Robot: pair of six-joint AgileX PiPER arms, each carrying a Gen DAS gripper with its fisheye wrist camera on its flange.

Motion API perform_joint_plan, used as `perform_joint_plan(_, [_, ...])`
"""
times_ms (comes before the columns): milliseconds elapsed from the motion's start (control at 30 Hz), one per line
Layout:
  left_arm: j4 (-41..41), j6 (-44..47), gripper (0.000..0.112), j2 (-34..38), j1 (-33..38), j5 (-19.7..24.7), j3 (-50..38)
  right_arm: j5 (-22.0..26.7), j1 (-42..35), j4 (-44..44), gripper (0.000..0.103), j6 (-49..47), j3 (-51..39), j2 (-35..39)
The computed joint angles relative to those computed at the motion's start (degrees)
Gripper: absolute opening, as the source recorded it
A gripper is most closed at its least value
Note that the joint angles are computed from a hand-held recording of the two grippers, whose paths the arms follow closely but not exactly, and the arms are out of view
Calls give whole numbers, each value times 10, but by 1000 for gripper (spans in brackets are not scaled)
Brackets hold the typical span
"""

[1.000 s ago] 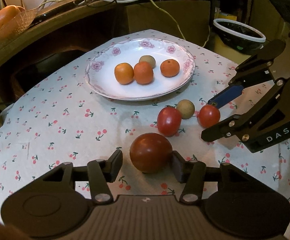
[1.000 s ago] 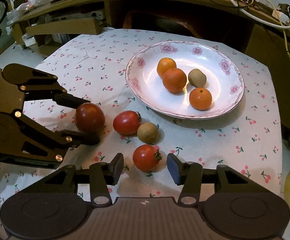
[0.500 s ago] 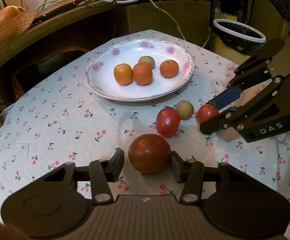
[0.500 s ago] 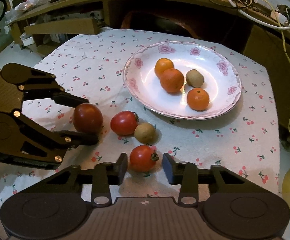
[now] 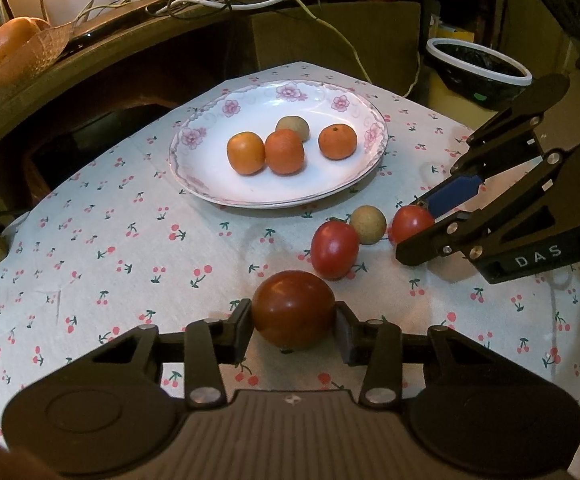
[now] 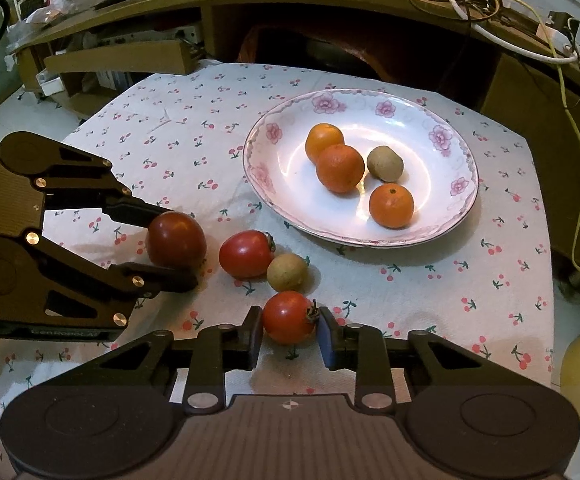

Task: Organize fruits
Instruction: 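Carry the dark tomato and red tomato over the white plate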

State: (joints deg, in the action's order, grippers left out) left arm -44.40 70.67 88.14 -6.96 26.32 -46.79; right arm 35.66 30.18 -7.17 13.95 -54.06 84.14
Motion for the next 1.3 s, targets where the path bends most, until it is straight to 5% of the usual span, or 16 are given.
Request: perform_joint_plan(1300, [3, -64, 47, 5, -27, -31, -52, -19, -5, -67, 29, 89, -24, 3])
